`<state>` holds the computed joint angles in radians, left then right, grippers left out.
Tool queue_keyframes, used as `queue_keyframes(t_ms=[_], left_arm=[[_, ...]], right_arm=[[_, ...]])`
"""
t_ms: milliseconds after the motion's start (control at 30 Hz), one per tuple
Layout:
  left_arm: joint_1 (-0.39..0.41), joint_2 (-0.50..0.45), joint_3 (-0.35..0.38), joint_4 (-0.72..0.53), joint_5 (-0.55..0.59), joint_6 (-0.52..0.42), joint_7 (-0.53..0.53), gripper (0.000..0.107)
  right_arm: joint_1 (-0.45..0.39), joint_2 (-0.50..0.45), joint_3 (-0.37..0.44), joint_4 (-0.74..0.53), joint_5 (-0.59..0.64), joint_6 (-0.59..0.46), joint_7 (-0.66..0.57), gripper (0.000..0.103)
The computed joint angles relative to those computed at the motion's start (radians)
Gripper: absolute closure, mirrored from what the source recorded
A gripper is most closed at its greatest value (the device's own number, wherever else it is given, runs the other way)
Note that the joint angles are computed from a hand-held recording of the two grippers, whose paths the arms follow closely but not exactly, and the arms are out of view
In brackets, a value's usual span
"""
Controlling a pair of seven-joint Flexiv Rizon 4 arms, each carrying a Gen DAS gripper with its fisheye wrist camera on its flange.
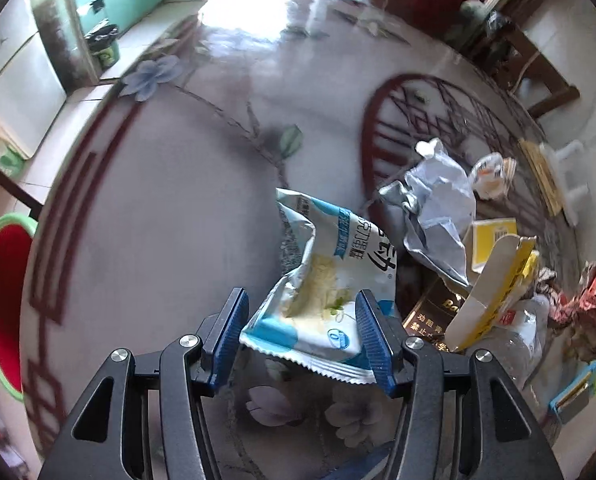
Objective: Collect trash
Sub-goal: 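Grasp the blue-white snack wrapper with the left gripper while the right grasps crumpled brown paper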
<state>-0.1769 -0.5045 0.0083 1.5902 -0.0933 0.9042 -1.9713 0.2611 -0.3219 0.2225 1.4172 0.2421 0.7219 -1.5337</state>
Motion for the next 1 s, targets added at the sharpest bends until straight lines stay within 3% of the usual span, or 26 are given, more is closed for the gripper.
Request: queue_keyframes(t_ms=[167,200,233,433,800,1000], left_arm=[[0.021,0.000,-0.023,0.019,-0.037,0.023,0.045,0.053],[0.033,0.003,-0.039,0.036,-0.067,0.038,0.061,0.062],[0.037,0.004,-0.045,0.040,-0.081,0.038,0.072,0.085],[0.041,0.043,-0.060,0.100,-0.139,0.097,0.134,0.098],[0.024,0.315,0.004,0.295,-0.063,0.203,0.090,0.100],[0.056,0.452,0.022,0.394,-0.008,0.217,0.065,0.100]], right_arm=[[0.003,0.002,-0.001,0.003,0.001,-0.003,0.008,0.067],[0.004,0.004,-0.001,0.004,0.000,-0.004,0.013,0.067],[0.005,0.007,0.000,0.007,-0.001,-0.001,0.014,0.067],[0.017,0.023,0.001,0.022,-0.016,0.011,0.030,0.067],[0.065,0.054,0.019,0.041,-0.034,0.056,0.051,0.067],[0.114,0.052,0.032,0.034,-0.065,0.077,0.071,0.067]])
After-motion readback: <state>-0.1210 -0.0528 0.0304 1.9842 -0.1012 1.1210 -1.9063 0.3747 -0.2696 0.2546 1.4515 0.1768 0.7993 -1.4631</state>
